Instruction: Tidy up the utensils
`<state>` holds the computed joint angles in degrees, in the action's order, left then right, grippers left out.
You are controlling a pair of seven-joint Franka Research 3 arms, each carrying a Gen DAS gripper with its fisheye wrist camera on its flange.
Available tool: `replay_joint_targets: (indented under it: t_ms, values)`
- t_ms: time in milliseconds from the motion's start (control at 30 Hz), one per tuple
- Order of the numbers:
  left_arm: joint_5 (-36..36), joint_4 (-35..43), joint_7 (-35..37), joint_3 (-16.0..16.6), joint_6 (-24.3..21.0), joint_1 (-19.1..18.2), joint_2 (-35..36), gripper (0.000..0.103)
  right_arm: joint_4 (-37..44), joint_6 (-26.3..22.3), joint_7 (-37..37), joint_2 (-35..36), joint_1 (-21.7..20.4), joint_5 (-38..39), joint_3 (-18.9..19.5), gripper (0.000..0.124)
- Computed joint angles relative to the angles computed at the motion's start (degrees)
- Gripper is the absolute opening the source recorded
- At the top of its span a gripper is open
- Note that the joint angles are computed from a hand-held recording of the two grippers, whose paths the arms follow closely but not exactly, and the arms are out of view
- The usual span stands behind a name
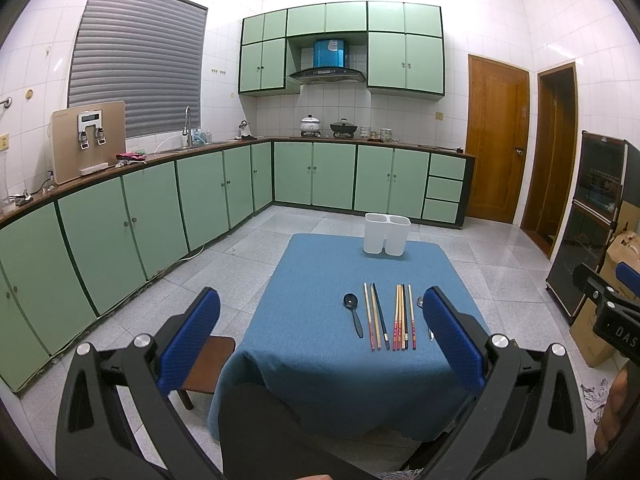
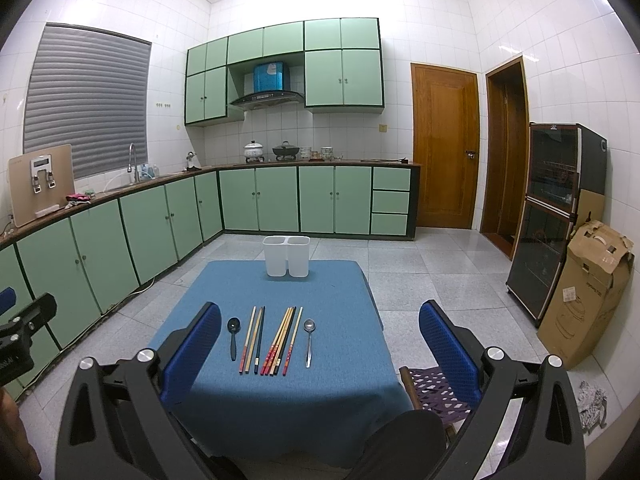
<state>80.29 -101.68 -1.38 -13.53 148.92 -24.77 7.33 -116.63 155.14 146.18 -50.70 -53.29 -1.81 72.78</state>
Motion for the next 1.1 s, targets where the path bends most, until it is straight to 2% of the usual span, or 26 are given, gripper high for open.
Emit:
replay_joint_targets:
  t_ms: [1100]
  values:
    - [0.2, -0.76, -0.2, -0.21, 0.0, 0.5, -0.61, 0.098, 2.0, -1.21, -1.01, 0.02, -1.0, 0.97, 0.3, 0.097]
